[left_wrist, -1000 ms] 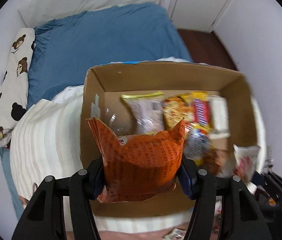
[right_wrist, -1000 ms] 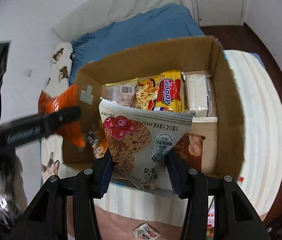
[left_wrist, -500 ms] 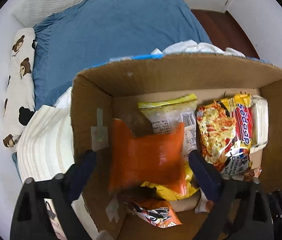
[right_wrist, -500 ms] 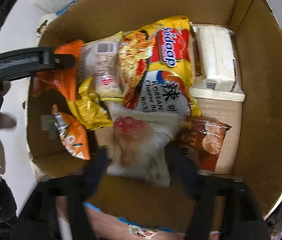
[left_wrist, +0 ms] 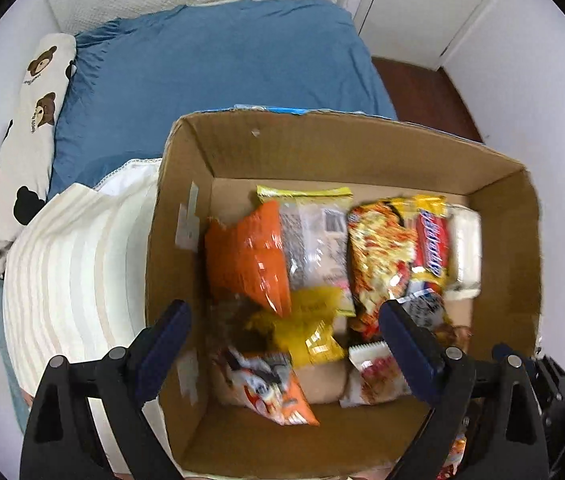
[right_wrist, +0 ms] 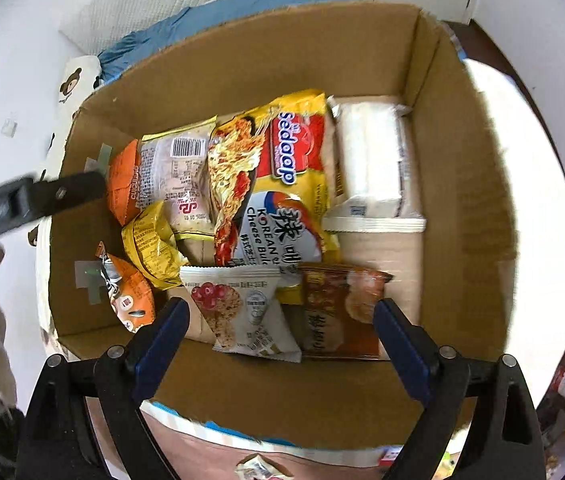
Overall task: Organize snacks
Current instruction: 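Carry both packets into the cardboard box and open both tools, then grasp the clear snack pouch with left tool while right tool grasps red-white bar pack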
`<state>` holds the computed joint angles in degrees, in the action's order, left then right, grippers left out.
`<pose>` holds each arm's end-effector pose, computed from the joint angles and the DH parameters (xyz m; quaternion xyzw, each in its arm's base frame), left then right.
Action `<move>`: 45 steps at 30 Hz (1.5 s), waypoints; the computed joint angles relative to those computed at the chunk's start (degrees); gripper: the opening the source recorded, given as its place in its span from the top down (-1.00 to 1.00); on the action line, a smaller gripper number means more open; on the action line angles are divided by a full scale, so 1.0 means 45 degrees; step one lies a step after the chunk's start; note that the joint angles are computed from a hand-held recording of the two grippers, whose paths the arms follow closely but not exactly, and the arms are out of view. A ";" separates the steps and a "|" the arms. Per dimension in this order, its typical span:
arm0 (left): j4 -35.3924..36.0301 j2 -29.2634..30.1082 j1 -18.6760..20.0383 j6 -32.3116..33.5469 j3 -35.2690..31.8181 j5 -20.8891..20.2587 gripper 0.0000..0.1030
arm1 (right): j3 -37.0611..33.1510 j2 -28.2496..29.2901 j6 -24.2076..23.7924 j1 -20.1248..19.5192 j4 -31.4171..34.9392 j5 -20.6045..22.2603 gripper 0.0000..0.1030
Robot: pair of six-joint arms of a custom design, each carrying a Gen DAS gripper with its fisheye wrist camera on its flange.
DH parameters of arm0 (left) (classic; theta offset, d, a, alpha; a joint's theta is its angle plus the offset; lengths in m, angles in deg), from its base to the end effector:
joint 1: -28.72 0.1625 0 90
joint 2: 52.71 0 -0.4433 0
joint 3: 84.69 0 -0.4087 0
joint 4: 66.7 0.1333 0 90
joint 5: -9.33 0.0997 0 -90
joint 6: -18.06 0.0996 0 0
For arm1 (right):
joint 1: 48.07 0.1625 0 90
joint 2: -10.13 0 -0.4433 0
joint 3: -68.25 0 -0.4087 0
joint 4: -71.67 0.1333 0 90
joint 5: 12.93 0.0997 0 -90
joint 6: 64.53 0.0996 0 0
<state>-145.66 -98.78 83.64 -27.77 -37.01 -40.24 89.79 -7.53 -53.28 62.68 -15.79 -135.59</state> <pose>-0.2960 -0.7658 0.3745 -0.0495 0.9322 -0.1442 0.3284 0.4003 -0.8320 0.1749 0.0950 -0.9536 0.0257 0.2847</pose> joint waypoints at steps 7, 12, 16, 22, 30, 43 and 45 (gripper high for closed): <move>-0.2128 -0.1774 -0.0943 -0.0337 0.3155 0.0845 -0.86 | 0.3102 -0.1782 -0.0541 0.0366 -0.2349 -0.0524 -0.85; -0.2652 -0.2681 -0.1702 -0.0644 0.4618 0.1705 -0.86 | 0.5158 -0.2999 -0.1042 0.0642 -0.3938 -0.0944 -0.85; -0.2924 -0.3197 -0.2268 -0.0840 0.5393 0.2110 -0.86 | 0.6455 -0.3878 -0.1426 0.0913 -0.5057 -0.1115 -0.85; -0.3053 -0.3912 -0.3200 -0.1225 0.6323 0.2835 -0.86 | 0.7865 -0.4957 -0.1836 0.1325 -0.6279 -0.1167 -0.85; -0.3021 -0.4491 -0.4090 -0.1712 0.7020 0.3283 -0.86 | 0.9239 -0.5994 -0.2110 0.1728 -0.7474 -0.1323 -0.95; -0.2156 -0.4957 -0.4789 -0.2919 0.8872 0.2072 -0.86 | 1.2744 -0.8614 -0.0178 0.1214 -0.7331 -0.0697 -0.95; -0.2223 -0.4934 -0.4704 -0.2861 0.9380 0.1330 -0.86 | 1.3677 -0.9265 0.0545 0.0892 -0.7095 -0.0638 -0.95</move>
<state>-155.66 -120.98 62.47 -40.65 5.20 -34.25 151.34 -49.22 -50.83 66.69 -47.72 -138.46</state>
